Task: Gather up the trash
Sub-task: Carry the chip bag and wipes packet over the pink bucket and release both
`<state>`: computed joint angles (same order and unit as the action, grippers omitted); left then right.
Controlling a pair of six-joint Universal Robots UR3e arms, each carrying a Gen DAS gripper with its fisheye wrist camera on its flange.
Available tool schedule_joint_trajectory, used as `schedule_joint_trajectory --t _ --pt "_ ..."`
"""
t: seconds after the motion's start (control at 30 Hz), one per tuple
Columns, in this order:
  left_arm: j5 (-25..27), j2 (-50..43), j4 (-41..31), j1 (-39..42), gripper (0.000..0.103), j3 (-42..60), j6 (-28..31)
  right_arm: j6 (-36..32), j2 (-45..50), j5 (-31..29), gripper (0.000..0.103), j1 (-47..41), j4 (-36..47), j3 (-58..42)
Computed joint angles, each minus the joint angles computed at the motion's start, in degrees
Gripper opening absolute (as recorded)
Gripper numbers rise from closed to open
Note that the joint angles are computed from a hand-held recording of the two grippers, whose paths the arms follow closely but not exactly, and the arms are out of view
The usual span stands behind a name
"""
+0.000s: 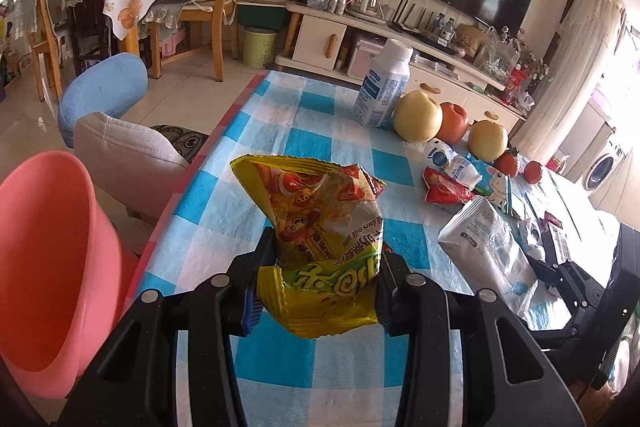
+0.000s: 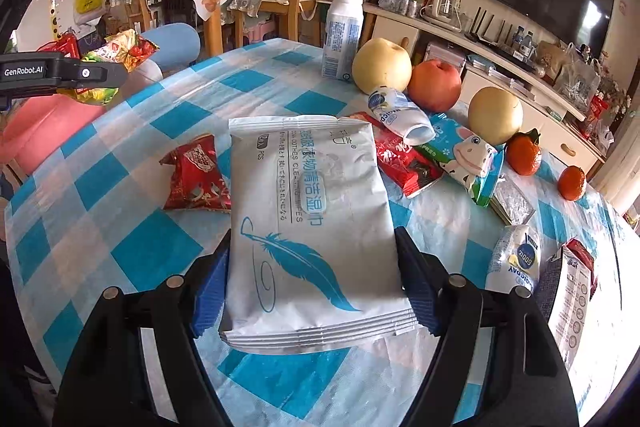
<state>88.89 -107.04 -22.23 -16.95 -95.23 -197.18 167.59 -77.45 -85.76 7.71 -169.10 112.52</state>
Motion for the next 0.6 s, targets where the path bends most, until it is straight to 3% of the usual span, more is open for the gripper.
schedule_joint_trajectory --t 0.27,0.6 --pt "-0.3 6.3 1.4 3.9 0.045 -4.9 0.1 3.8 0.8 -3.7 0.076 6.6 4.2 -7.2" --pt "1.1 18.2 -1.0 16.1 0.045 -13.7 0.0 4.7 12.4 -9.3 0.076 20.6 13.4 -29.9"
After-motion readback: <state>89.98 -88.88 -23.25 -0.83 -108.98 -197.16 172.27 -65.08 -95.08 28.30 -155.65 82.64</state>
